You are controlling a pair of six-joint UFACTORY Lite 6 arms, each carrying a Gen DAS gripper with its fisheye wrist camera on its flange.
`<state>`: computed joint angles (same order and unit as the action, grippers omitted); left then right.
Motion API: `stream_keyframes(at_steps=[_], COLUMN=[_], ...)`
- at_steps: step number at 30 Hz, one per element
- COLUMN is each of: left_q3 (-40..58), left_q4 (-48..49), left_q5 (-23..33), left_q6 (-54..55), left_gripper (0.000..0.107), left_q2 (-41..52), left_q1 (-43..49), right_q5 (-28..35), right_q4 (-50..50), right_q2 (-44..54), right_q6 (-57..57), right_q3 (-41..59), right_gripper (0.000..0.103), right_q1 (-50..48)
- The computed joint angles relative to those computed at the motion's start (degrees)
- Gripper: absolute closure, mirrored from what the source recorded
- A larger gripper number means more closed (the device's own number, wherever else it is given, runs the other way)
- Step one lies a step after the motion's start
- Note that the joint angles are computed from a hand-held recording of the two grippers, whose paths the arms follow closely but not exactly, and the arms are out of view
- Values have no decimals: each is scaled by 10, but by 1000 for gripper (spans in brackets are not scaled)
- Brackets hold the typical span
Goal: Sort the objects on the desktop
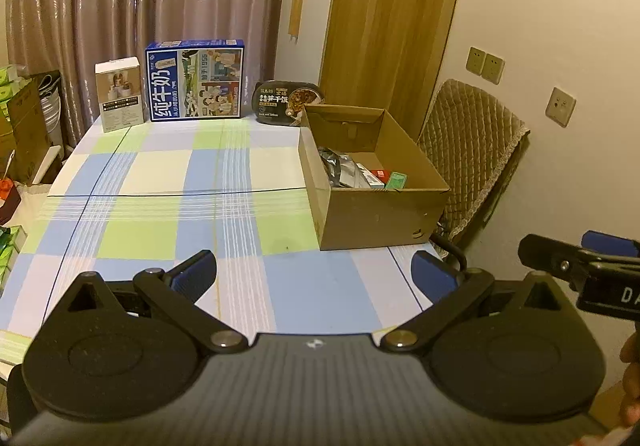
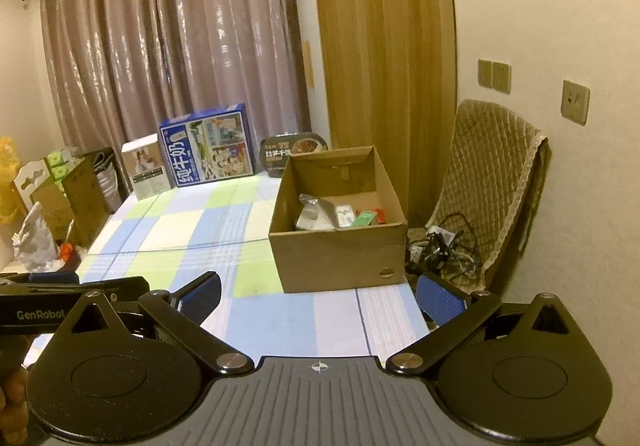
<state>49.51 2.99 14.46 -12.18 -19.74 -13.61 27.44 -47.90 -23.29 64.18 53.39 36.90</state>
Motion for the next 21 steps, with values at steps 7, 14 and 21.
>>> stream_keyframes(at_steps=[7,14,21], left_q3=[-20,-27,-28], left_q4=[80,141,156], left_q5=[8,12,18], left_q6=[-72,-132,-146], left_gripper=[5,5,5], left_q2=[-31,-45,-49], left_q1=[-8,-25,-33], right_q5=[28,36,38], right_q4=[-23,-30,-30], right_q2=[-27,-41,-47], right_q6=[30,36,37], right_q3=[-11,-16,-14], right_gripper=[2,2,2], right_q1=[25,33,32])
